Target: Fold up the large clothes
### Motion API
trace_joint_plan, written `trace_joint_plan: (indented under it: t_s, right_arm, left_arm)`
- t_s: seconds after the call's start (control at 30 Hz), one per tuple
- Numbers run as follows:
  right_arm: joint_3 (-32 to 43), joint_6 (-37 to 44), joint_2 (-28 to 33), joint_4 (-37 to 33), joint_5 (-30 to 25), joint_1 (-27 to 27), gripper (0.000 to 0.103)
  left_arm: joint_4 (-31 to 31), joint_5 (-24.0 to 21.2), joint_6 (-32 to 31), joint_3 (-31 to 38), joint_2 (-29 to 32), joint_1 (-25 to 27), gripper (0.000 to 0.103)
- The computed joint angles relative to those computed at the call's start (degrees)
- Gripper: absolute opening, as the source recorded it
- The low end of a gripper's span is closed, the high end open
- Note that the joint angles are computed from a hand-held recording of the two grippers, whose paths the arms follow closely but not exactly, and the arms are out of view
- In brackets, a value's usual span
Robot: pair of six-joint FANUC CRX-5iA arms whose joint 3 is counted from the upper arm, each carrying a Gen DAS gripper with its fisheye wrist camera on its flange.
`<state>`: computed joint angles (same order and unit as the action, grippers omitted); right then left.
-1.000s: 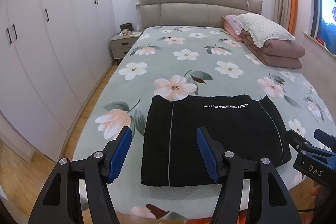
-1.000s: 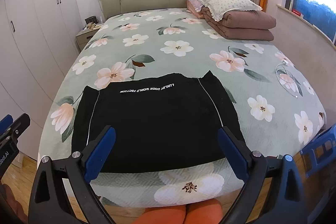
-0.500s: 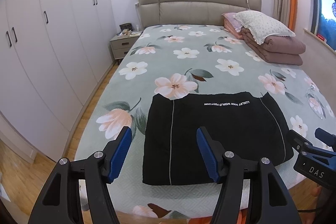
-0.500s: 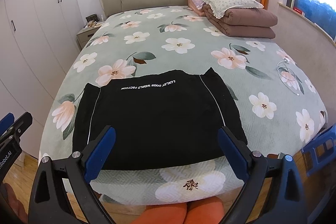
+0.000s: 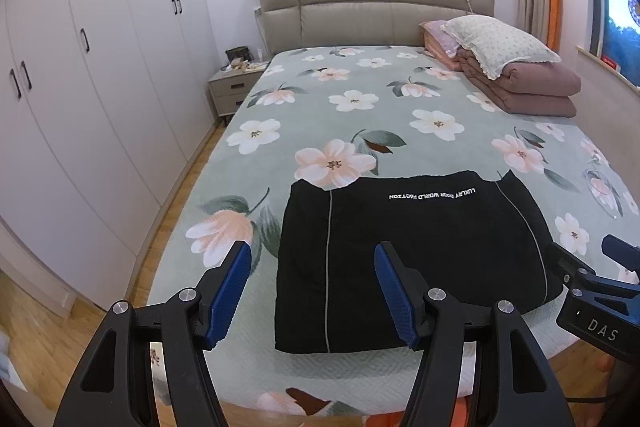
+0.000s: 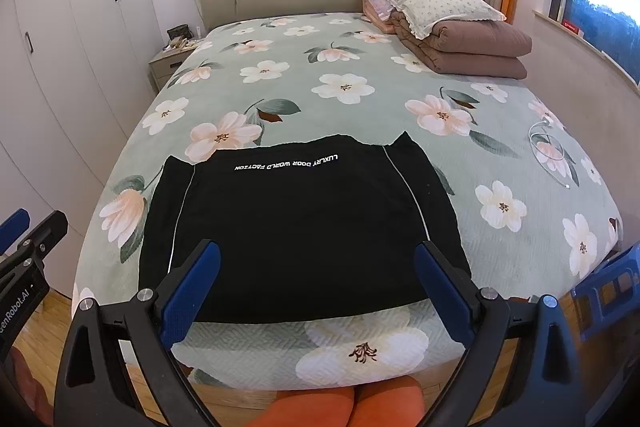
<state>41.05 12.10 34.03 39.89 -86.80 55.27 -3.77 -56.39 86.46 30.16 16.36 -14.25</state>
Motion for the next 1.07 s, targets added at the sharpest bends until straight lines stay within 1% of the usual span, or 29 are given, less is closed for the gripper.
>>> trace_joint_plan:
  t_s: [0.23,0.43,0.57,0.73,0.87,0.9,0.97,1.07]
  right_arm:
    - [-0.7,-0.1,-0.6,0.1,0.1,0.1,0.099]
    - [-1.1,-0.1,-0.9,-0.3,0.2,0.0,0.099]
    - [-0.6,0.1,-0.6,-0.7,-0.4,0.1,0.099]
    - [-0.7,0.1,-0.6,-1.0,-0.3,0.0,0.099]
    - [-0.6,0.1,-0.4,-1.5,-0.4,0.0,0.099]
    - [-0.6,0.1,-0.4,-1.7,-0.4,-0.1,0.099]
    - [-0.6,0.0,-0.3,-1.9,-0.4,0.0,0.099]
    - [-1.1,-0.1,-0.5,-1.7,-0.4,0.0,0.099]
  left_arm:
    - [-1.1,-0.4,0.2,0.2,-0.1,-0.7,0.065]
    - [-2.2,-2.3,0.4,1.5,0.8,-1.2,0.065]
    - [-3.9,-2.2,0.7,1.6,0.8,-1.5,0.065]
    - [-6.0,-1.0,2.2,0.9,0.1,-2.0,0.065]
    - [-12.5,1.6,5.8,-0.3,-1.3,-3.9,0.065]
    - [-13.8,1.6,6.5,-0.2,-1.4,-4.3,0.065]
    - [-13.2,2.3,6.7,-0.8,-1.7,-4.0,0.065]
    - [-12.0,2.1,5.8,-0.7,-1.7,-3.6,0.065]
